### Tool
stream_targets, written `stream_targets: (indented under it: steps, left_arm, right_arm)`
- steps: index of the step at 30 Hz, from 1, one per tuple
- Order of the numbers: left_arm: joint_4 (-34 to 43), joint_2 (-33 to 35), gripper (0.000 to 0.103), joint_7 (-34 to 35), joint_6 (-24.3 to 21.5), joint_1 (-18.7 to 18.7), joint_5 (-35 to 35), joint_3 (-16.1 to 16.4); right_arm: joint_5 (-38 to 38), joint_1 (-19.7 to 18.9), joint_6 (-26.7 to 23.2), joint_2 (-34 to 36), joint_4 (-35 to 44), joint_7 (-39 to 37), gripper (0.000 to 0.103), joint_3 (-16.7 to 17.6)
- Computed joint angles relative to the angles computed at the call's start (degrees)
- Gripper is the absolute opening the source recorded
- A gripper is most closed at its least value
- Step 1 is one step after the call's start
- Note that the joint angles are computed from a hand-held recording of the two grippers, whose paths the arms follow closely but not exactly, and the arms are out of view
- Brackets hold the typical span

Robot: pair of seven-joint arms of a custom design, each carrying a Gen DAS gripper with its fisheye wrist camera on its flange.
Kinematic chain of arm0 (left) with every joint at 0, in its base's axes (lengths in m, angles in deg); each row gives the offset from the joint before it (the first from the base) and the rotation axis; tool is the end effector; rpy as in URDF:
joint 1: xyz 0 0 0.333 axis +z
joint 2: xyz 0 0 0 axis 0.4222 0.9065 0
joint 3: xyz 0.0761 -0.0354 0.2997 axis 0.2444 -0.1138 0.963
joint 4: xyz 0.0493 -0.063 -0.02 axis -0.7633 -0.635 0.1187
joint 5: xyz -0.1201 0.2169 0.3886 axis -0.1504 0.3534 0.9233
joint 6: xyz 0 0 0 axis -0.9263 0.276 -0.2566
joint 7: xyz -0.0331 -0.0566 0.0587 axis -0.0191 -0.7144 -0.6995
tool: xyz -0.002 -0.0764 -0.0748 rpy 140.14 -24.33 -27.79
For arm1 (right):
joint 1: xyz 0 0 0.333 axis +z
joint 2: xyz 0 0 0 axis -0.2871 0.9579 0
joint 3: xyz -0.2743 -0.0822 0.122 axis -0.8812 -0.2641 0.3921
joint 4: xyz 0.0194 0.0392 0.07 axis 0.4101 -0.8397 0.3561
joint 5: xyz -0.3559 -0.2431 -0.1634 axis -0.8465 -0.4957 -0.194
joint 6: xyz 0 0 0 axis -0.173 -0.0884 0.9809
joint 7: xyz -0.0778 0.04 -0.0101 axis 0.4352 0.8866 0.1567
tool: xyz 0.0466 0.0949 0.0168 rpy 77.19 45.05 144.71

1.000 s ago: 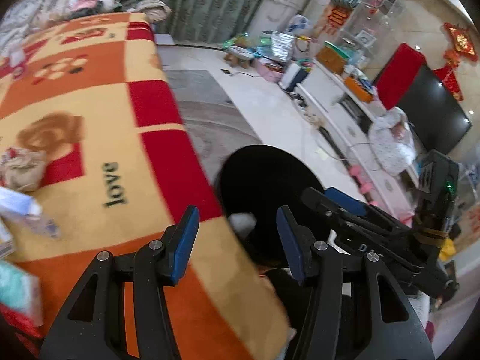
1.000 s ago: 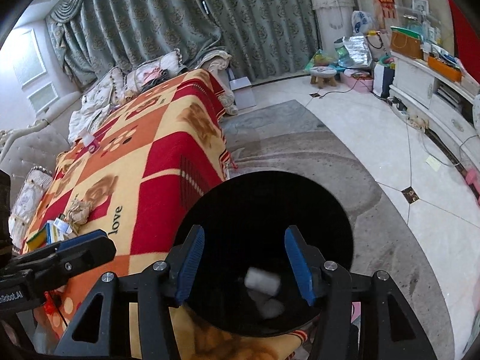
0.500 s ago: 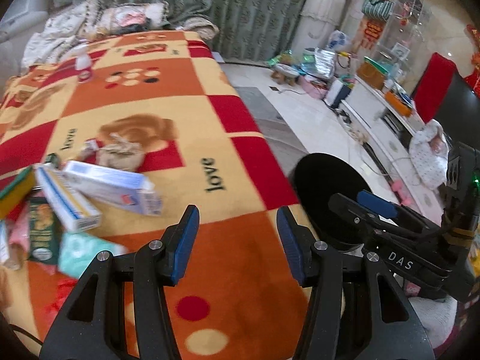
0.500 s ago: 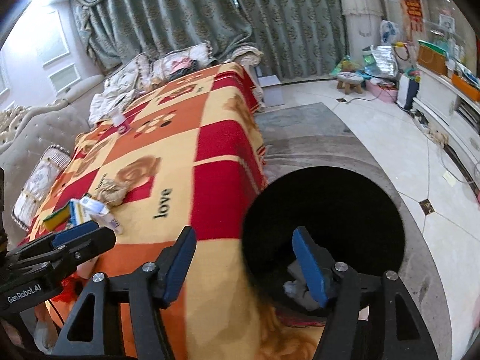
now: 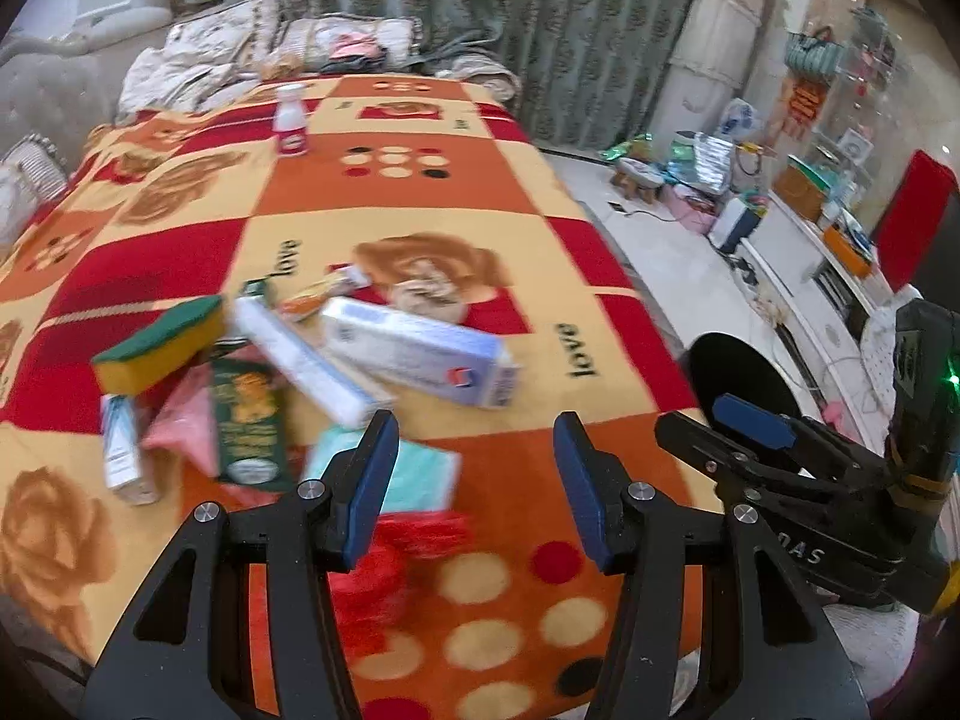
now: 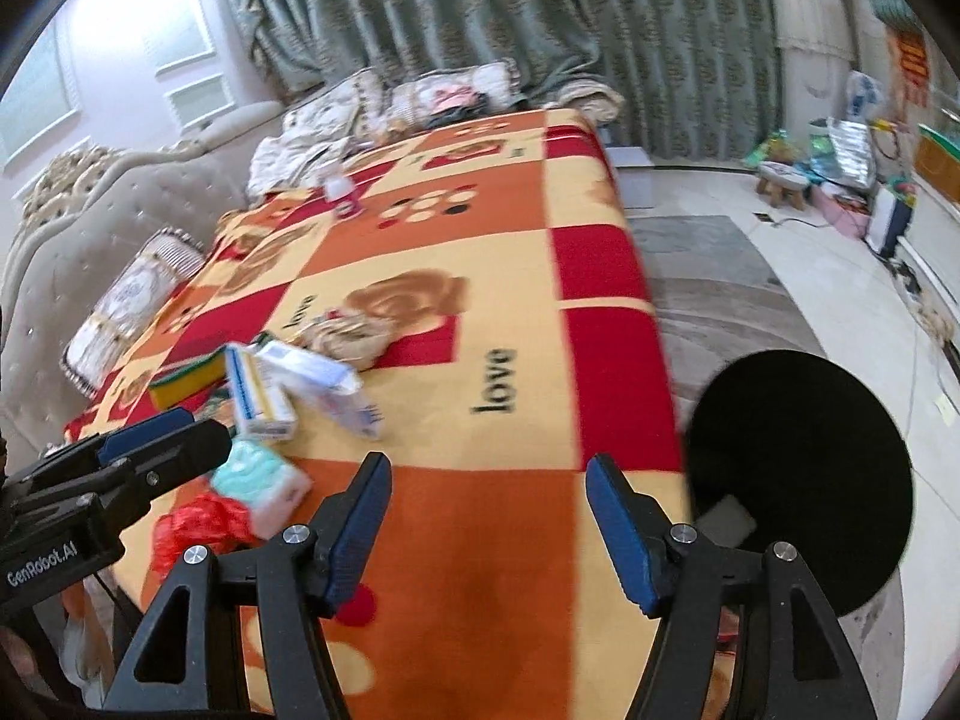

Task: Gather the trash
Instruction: 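Move both open tools back over the trash on the blanket, then grasp the red plastic bag with the left tool while the right tool grasps the teal tissue pack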

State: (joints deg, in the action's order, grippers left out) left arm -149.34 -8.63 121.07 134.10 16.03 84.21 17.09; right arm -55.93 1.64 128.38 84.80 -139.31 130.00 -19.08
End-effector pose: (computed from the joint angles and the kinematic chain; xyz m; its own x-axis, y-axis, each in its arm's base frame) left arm 0.6473 -0.2274 0.4437 0.0618 -0.9839 0.1680 -0.7458 -0.1573 -0.6473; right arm 0.6945 0.2642 0.4216 0.2390 -0.9435 -0.2294 -0.7782 -0.0448 -0.6264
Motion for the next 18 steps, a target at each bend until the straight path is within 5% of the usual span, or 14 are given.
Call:
stream_targets:
  steps: [10, 18]
  left_arm:
    - [-8.3, -7.2, 0.052, -3.2, -0.9, 4.0, 4.7, 1.8]
    - [-15.0, -12.0, 0.052, 5.3, 1.1, 5.8, -5.1, 2.2]
  right_arm:
    - [5.3, 0.8, -4.2, 3.0, 4.7, -6.9, 0.066, 4.1]
    - [8.7, 2.0, -7.8, 5.2, 7.8, -12.5, 0.066, 5.8]
